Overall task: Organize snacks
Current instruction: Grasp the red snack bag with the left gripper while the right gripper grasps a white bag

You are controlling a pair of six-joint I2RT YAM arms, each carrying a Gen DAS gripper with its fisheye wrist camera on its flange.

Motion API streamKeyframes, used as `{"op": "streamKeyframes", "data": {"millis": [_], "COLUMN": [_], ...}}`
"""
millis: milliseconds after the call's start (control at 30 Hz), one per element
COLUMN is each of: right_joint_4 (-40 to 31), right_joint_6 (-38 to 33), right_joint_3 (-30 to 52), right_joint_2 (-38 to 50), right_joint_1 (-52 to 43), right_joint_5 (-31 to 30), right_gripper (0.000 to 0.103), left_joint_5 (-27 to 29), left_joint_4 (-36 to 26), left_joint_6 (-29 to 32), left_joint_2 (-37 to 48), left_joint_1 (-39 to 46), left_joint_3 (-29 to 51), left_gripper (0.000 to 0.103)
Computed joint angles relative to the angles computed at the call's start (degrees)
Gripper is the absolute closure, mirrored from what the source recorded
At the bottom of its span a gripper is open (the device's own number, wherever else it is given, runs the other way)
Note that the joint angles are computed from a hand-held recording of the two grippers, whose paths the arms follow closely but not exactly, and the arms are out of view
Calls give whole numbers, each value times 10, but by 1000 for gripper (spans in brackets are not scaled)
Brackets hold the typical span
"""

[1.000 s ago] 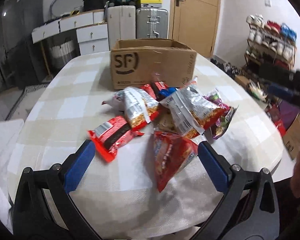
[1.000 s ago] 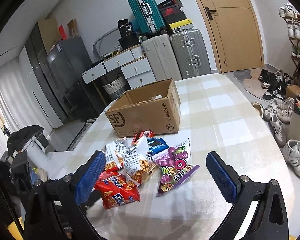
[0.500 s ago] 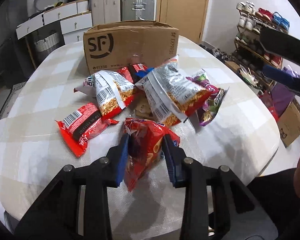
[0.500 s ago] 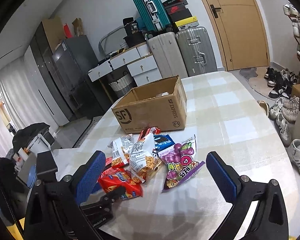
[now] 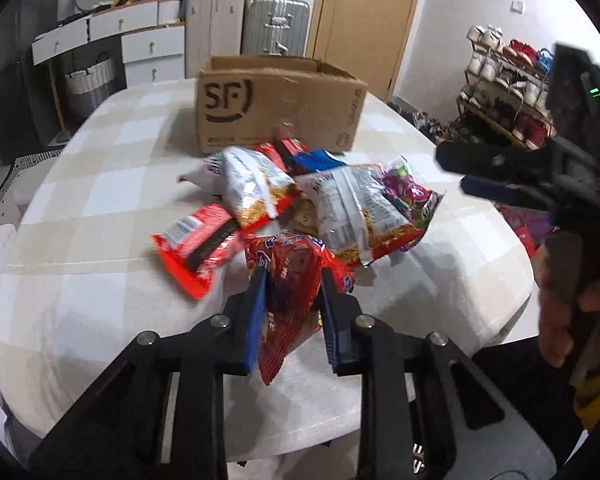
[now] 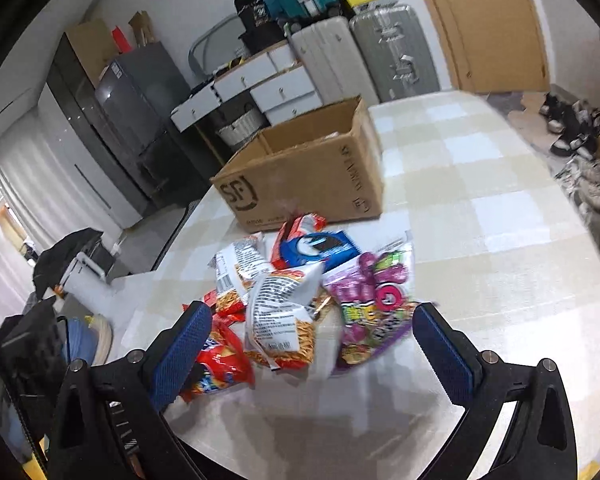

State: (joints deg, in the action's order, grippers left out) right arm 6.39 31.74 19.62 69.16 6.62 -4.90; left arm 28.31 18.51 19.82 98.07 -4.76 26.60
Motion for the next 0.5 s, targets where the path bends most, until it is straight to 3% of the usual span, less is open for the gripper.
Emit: {"op": "streamKeyframes", "data": {"millis": [300, 500], "right_joint_4": [-4, -40], "right_joint_6": [-26, -52], "right_joint_3": [101, 183], "right_joint_2": [160, 266], "right_joint_1": [65, 81], "right_joint_5": [42, 41], "right_gripper": [2, 31], "left_joint_5": [105, 144], "left_joint_4": [-105, -159], "left_joint_6": [45, 57], "left_joint_2": [-39, -58], "left_joint_1": [133, 170], "left_joint_3": [29, 47], "left_gripper": [81, 81]}}
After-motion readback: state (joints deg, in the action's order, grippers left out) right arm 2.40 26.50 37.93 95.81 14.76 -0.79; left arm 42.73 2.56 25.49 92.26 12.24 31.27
